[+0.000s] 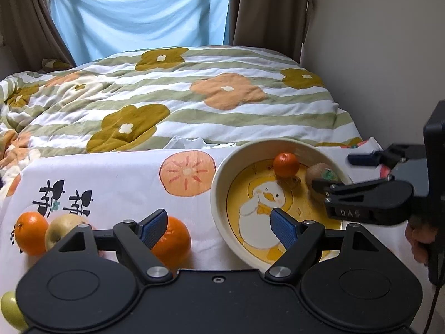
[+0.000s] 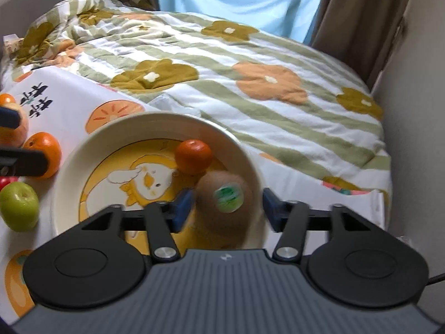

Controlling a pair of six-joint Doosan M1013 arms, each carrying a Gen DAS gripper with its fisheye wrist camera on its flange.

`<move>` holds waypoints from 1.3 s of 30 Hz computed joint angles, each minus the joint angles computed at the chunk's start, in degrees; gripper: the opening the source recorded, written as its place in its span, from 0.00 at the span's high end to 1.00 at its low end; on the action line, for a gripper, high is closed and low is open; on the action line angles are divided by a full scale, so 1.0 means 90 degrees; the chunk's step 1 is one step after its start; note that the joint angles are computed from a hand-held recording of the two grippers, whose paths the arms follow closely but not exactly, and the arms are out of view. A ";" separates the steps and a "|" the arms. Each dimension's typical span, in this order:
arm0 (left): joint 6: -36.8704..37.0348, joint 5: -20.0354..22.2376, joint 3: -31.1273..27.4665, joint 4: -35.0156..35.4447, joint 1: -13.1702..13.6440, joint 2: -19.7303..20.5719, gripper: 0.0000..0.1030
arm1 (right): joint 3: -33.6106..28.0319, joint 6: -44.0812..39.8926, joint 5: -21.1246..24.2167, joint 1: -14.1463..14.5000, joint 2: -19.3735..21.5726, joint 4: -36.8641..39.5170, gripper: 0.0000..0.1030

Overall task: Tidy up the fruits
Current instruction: 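Lower the kiwi into the duck bowl and open the right tool, then move both open tools back over the remaining fruits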

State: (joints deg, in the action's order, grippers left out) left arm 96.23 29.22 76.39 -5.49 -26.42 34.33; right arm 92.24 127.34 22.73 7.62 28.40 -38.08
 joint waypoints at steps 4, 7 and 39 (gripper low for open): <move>-0.0007 -0.0111 0.0154 0.0041 -0.0019 -0.0128 0.18 | 0.0186 0.0595 -0.0198 -0.0056 -0.0176 -0.0244 0.03; -0.0032 -0.0223 0.0248 0.0038 -0.0036 -0.0224 0.18 | 0.0249 0.0664 -0.0150 -0.0085 -0.0281 -0.0052 0.03; 0.0609 -0.1440 0.2076 -0.0260 0.0698 -0.1605 0.00 | 0.0645 0.3066 0.0431 0.1058 -0.1152 -0.0257 0.00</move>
State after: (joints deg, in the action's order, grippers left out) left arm 101.72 16.26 95.08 -7.84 -20.14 19.89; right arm 98.04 154.94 26.61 17.14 18.04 -40.39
